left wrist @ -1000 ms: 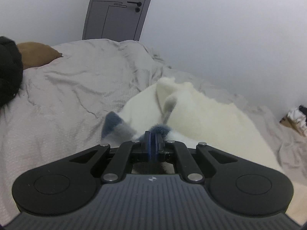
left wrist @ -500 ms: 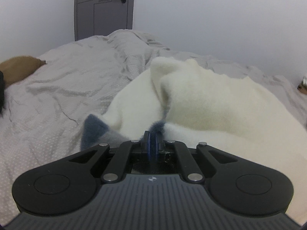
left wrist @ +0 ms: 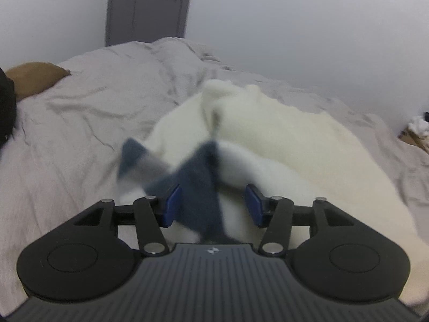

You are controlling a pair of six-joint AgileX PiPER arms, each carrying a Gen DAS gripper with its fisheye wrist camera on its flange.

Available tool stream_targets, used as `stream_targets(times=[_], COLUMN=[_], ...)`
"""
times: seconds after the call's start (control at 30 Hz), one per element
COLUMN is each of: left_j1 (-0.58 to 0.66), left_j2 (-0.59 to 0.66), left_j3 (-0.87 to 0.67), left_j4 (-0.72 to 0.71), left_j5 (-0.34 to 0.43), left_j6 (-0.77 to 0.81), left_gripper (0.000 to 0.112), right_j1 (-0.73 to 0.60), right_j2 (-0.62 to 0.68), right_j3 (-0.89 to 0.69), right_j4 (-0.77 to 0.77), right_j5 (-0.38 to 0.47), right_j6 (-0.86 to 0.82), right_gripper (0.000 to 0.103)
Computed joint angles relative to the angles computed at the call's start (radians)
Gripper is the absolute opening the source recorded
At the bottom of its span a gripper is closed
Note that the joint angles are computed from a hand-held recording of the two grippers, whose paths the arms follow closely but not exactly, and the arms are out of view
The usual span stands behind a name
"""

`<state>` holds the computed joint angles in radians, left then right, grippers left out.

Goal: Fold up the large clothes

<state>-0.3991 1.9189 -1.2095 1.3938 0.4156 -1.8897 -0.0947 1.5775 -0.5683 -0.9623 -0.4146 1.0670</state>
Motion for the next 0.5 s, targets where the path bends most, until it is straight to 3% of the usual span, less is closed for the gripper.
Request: stream_targets(times=[0.07, 0.17, 0.23, 0.4, 0.5], left_j1=[-0.041, -0.079, -0.116, -0.153, -0.136], left_j2=[-0.028, -0.091, -0.126, -0.139, -0.088], left_j3=[0.028, 0.105, 0.143, 0.195, 0.177], left_j4=[-0.042, 0.007, 0.007, 0.070, 0.033], left_j5=[0.036, -0.008, -0.025, -0.182, -0.300], left_j6=[0.035, 0.013, 0.028, -0.091, -0.113], left_gripper=[0.060, 0.063, 0.063, 0.063, 0.063], right_j1=[-0.004, -0.010, -0.005, -0.018, 0.019], right_j2=[-0.030, -0.089, -0.135, -0.245, -0.305], right_j3=[0.017, 0.054, 0.080, 0.137, 0.167], right_j4=[-0.018, -0.041, -0.055, -0.245, -0.245], right_j5=[0.010, 0.016, 0.040, 0.040, 0.073], right_j6=[0.017, 0.045, 0.058, 0.229, 0.212], right_gripper=[0.042, 0.064, 0.070, 0.071, 0.071])
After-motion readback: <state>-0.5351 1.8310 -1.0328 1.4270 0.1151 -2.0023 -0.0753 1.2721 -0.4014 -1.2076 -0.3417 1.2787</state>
